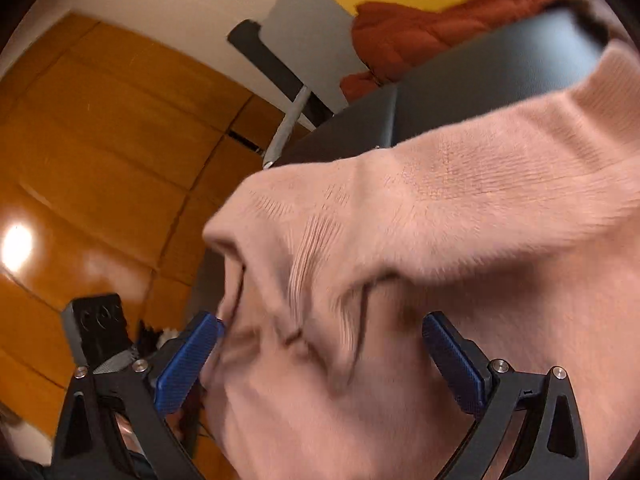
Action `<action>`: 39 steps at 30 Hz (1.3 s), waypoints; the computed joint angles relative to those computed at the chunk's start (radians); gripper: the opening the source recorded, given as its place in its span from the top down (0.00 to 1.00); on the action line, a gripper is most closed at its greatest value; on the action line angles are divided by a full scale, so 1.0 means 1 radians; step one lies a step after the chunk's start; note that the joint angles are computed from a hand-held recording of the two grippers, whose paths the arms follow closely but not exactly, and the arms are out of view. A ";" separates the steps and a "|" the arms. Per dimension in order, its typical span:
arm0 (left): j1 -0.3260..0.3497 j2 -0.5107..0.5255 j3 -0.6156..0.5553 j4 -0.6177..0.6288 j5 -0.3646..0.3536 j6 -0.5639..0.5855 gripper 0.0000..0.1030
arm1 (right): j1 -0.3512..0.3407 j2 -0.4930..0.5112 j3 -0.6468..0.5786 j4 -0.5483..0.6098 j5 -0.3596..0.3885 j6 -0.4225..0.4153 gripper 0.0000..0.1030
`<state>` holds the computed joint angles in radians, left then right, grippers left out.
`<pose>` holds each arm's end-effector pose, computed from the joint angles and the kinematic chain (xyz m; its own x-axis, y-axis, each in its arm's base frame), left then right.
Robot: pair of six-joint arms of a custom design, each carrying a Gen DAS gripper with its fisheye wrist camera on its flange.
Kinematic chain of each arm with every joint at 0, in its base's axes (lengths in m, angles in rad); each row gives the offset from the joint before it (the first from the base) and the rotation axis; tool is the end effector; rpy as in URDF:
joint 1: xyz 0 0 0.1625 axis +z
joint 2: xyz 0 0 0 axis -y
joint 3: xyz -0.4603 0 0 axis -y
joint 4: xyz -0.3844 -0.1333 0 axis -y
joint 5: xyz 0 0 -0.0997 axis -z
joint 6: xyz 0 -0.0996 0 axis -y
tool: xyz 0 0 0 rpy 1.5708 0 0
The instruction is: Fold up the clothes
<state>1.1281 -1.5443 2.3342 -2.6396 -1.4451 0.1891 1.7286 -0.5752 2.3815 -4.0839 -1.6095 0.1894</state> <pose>-0.0421 -0.4292 0.2821 -0.8176 0.5501 -0.1701 0.5758 0.7792 -0.2477 0.1965 -0.4112 0.0282 -0.9956 0.0115 -0.0934 0.0692 0.7625 -0.6433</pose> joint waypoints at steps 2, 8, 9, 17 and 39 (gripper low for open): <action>0.023 0.071 -0.045 -0.007 -0.055 0.030 0.62 | -0.027 0.005 -0.013 -0.001 0.068 -0.018 0.00; 0.081 0.230 -0.196 0.047 -0.264 0.100 0.60 | -0.087 -0.048 -0.053 0.166 0.257 -0.092 0.00; 0.088 0.259 -0.228 0.052 -0.304 0.102 0.60 | -0.099 -0.063 -0.063 0.193 0.288 -0.101 0.00; 0.066 0.449 -0.424 -0.229 -0.247 -0.160 0.60 | -0.217 -0.123 -0.120 -0.143 0.344 0.166 0.00; 0.096 -0.085 -0.100 -0.064 0.374 -0.253 0.61 | 0.064 -0.091 -0.012 0.262 -0.217 -0.219 0.00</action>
<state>1.2238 -1.6297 2.2340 -2.7040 -1.0714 -0.0639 1.7922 -0.6660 2.3697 -3.8222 -1.8268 -0.0298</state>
